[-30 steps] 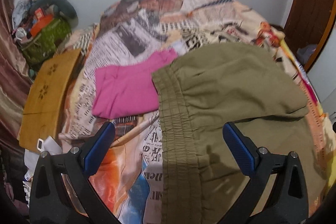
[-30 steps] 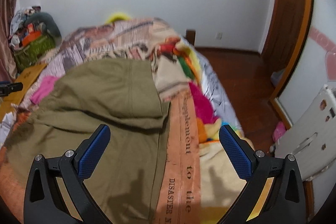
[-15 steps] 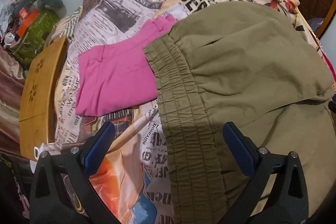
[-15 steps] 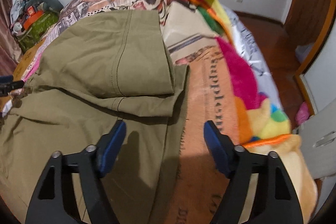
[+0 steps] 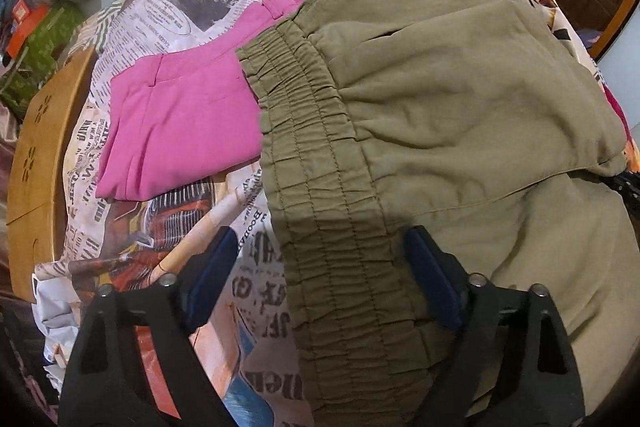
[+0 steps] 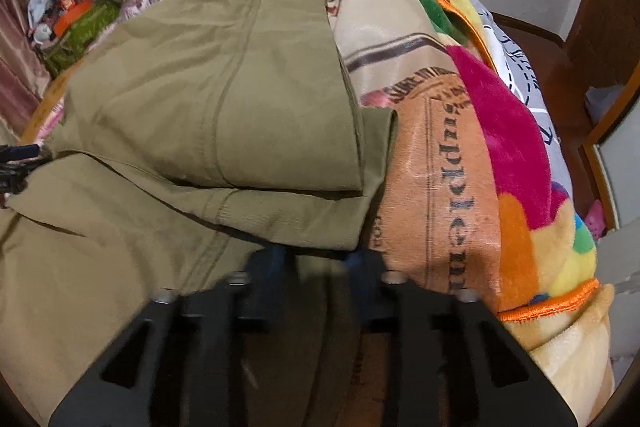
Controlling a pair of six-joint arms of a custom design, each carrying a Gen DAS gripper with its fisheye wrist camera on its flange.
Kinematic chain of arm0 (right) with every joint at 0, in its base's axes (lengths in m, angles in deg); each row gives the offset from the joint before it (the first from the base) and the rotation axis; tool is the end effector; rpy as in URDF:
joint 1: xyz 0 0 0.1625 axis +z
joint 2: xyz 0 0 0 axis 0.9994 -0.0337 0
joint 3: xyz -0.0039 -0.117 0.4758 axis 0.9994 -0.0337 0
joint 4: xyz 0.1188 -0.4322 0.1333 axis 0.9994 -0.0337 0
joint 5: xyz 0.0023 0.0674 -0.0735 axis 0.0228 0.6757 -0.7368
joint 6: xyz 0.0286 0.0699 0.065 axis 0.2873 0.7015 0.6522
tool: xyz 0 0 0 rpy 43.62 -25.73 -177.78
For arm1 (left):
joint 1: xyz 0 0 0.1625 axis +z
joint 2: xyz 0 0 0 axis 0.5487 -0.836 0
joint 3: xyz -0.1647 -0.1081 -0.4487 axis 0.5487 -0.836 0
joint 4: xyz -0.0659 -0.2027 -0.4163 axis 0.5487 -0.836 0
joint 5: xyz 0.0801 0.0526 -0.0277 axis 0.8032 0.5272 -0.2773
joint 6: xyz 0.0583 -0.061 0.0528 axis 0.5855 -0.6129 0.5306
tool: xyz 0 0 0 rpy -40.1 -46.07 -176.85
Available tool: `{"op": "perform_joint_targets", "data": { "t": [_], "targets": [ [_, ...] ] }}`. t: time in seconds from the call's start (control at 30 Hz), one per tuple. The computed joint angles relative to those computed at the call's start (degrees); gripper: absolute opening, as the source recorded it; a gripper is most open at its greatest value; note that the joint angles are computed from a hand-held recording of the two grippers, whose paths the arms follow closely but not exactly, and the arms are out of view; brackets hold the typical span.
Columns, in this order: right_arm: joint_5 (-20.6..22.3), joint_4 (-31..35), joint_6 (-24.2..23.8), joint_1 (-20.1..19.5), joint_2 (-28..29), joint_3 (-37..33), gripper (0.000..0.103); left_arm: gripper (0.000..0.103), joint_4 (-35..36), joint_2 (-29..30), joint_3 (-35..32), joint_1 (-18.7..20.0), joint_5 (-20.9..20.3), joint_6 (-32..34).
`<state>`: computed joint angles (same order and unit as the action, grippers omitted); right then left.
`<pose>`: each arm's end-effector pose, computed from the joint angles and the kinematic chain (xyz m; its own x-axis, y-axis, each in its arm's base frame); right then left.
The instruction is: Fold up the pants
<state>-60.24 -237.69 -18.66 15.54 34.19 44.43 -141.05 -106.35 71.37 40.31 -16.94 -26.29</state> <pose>0.2259 -0.6656 0.0785 -0.7710 0.1808 0.6106 -0.1746 0.8620 -0.4758 -0.0554 -0.8841 0.1781 -0.5918 0.4723 -0.6533 0.5752 0.8152 0.0683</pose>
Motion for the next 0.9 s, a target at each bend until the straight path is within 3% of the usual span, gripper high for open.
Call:
{"op": "perform_joint_targets", "data": {
  "t": [0.13, 0.37, 0.63, 0.8, 0.9],
  "targets": [
    [-0.89, 1.43, -0.61, 0.30, 0.01, -0.28, 0.011, 0.086, -7.17, -0.26, 2.88, -0.58, 2.72, 5.09],
    [-0.21, 4.53, 0.66, 0.93, -1.15, 0.65, 0.009, 0.086, -8.15, -1.64, 4.12, -0.45, 3.81, 5.81],
    [0.50, 4.38, 2.26, 0.90, -1.43, 0.97, 0.010, 0.086, -4.10, -2.91, 3.95, 0.33, 1.44, 2.51],
    [-1.51, 6.71, 3.19, 2.14, -2.01, 0.86, 0.016, 0.085, -6.90, -3.64, 5.47, -0.11, 2.00, 3.98],
    [-1.01, 3.95, 1.44, 2.92, -2.25, 1.58, 0.016, 0.085, -9.69, -4.15, 6.79, -0.72, 2.78, 5.33]
  ]
}}
